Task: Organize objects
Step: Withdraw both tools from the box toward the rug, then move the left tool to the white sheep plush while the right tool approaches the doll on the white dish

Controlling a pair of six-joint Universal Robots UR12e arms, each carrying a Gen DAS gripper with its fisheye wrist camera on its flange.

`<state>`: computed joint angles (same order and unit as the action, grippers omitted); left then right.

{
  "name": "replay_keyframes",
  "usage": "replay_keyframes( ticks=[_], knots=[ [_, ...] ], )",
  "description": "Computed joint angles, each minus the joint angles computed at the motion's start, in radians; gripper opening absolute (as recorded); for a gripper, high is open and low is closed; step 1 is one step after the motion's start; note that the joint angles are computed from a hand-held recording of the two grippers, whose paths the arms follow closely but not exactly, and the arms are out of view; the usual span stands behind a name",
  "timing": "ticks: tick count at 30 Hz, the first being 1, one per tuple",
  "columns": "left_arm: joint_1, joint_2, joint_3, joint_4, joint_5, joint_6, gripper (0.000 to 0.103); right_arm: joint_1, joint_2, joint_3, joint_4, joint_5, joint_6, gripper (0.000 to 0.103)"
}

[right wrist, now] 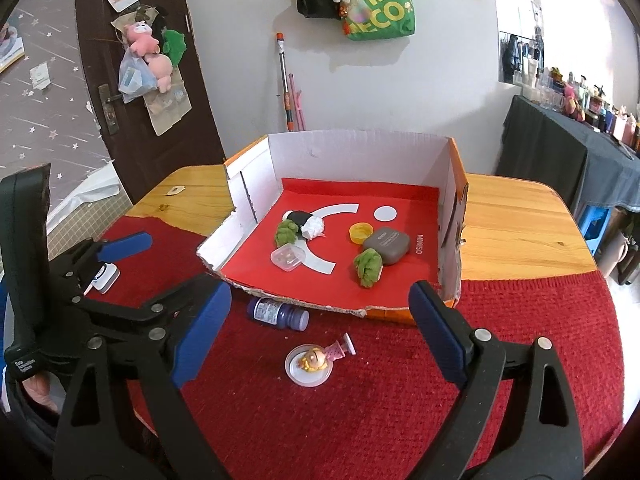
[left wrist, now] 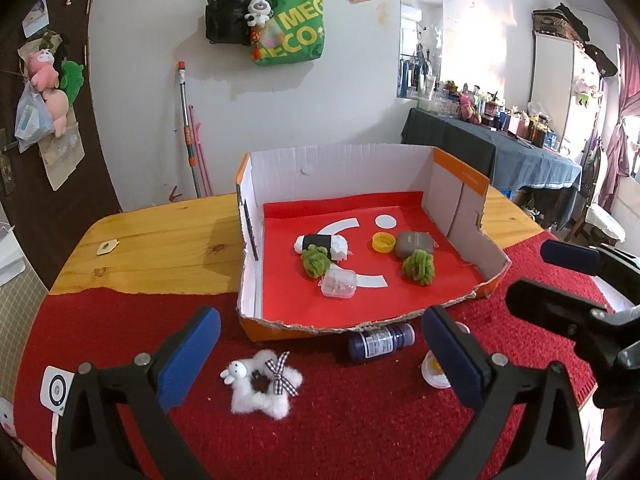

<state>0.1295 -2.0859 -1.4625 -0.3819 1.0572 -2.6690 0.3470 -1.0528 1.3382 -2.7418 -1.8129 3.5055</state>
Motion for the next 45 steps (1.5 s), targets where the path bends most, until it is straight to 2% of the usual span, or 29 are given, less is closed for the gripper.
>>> replay_keyframes(
  ticks=[6, 12, 20, 23, 26, 32, 45],
  knots=[
    [0.005, 0.011, -0.024, -0.001, 0.001, 0.018, 0.101, 0.007, -0.002, 0.010, -0.004, 0.005, 0.002, 0.091],
    [0.010, 0.014, -0.035, -0.028, 0.002, 0.039, 0.092, 0.013, -0.004, 0.024, -0.004, 0.004, 0.006, 0.091],
    [0.010, 0.009, -0.043, -0.075, 0.020, 0.069, 0.070, 0.012, 0.000, 0.039, 0.020, 0.032, 0.026, 0.066],
    [0.010, 0.003, -0.040, -0.097, 0.028, 0.072, 0.063, 0.012, 0.003, 0.044, 0.033, 0.044, 0.034, 0.060],
    [0.010, -0.002, -0.039, -0.111, 0.039, 0.077, 0.059, 0.012, 0.006, 0.046, 0.048, 0.051, 0.040, 0.057],
    [0.015, -0.009, -0.036, -0.121, 0.052, 0.072, 0.057, 0.009, 0.016, 0.049, 0.070, 0.072, 0.058, 0.054],
    [0.027, -0.036, -0.001, -0.142, 0.076, 0.042, 0.057, -0.012, 0.032, 0.041, 0.075, 0.094, 0.098, 0.054]
  ],
)
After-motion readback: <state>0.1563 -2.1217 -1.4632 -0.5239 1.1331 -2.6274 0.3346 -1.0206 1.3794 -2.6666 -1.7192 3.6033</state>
